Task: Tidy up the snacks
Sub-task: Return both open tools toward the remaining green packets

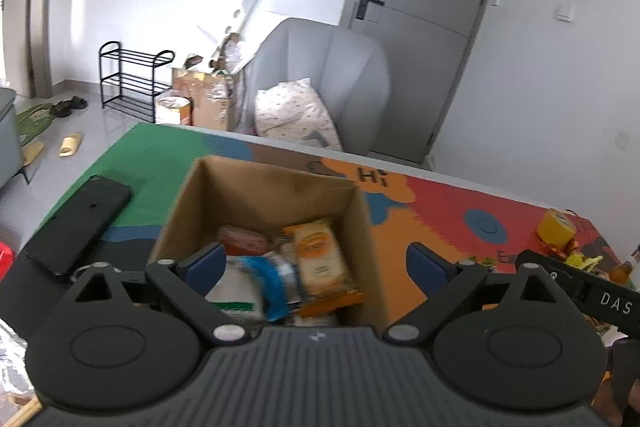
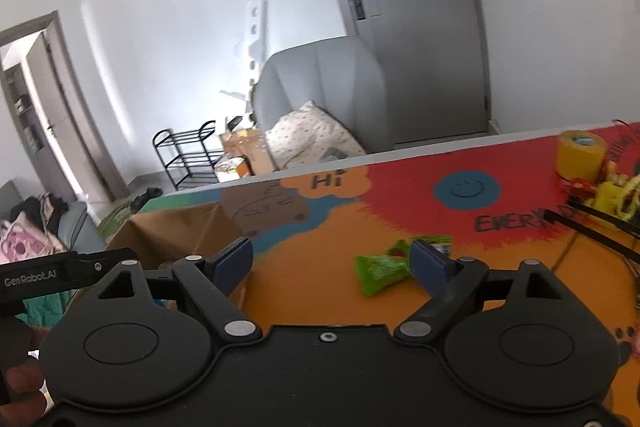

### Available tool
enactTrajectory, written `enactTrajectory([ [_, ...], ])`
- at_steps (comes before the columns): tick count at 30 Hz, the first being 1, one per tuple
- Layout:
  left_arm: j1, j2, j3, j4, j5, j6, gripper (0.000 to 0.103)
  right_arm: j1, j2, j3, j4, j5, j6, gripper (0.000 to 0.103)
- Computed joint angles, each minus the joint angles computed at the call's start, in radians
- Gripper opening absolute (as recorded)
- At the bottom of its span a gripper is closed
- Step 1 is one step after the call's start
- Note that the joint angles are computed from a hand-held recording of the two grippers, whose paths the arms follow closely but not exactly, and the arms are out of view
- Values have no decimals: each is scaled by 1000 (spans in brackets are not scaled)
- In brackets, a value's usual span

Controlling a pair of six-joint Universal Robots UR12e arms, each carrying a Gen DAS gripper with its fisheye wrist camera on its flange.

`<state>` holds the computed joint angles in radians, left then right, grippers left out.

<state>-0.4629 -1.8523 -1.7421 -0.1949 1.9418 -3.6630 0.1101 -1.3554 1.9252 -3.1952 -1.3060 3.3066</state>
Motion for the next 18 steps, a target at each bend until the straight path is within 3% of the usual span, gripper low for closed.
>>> enactTrajectory([
  [5, -12, -22, 24, 21, -11, 25, 96, -15, -5, 13, -9, -17, -15, 85],
  [18, -37, -85, 96, 53, -50, 112, 94, -61, 2, 24, 2, -6, 22, 65],
])
